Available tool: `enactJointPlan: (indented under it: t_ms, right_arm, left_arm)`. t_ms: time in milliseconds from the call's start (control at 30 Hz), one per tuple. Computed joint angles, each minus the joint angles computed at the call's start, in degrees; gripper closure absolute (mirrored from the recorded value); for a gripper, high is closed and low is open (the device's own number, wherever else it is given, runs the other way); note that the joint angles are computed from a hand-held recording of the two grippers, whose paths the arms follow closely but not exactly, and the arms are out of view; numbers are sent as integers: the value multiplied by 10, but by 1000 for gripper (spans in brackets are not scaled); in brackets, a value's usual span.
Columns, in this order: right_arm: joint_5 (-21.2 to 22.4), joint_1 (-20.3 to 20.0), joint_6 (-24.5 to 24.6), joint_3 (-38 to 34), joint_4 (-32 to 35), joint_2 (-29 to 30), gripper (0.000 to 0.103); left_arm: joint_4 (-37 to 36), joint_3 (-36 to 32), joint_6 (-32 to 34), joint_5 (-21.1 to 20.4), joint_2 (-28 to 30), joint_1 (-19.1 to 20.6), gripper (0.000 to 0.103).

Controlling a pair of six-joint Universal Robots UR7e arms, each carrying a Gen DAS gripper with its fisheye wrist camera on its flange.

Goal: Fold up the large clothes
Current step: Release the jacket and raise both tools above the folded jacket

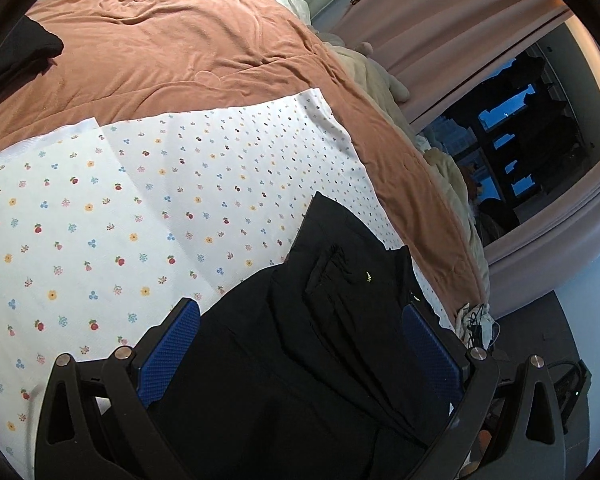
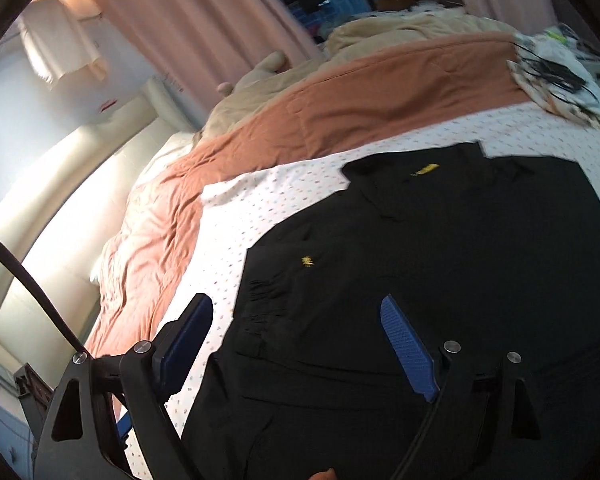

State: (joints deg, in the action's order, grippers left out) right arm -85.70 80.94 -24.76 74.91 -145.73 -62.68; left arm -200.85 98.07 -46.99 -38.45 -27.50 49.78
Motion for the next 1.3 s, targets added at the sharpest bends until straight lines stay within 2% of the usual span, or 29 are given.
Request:
enactJointPlan:
  t_ms: [100, 300, 433, 600, 667, 833, 933, 1167, 1300]
  right_arm:
    - [-15, -15, 9, 55, -44, -37, 18]
    - [-31, -53, 45, 113, -78, -99, 18]
    - [-41, -64, 42, 160, -104, -147, 18]
    - [-48, -86, 30, 214, -119, -209, 18]
    - [-37, -101, 33, 238, -117, -240, 18]
    - [-37, -118, 37, 284, -96, -312, 18]
    - [-9, -142, 27, 304, -70, -363, 18]
    - [55, -213, -11, 338, -1, -465, 18]
    - [106, -273, -35, 345, 55, -512, 9]
  left_arm:
    - [8, -8, 9, -3, 4, -2, 0]
    - [20, -20, 44, -10, 11, -13, 0]
    - [31, -16, 57, -10, 7, -27, 0]
    - [50, 14, 79, 19, -4, -64, 0]
    - [61, 35, 79, 34, -15, -81, 0]
    - [46, 91, 69, 63, -41, -124, 0]
    - [56, 124, 53, 68, -60, -150, 0]
    - [131, 193, -25, 90, -102, -215, 0]
    - [164, 228, -64, 107, -125, -253, 0]
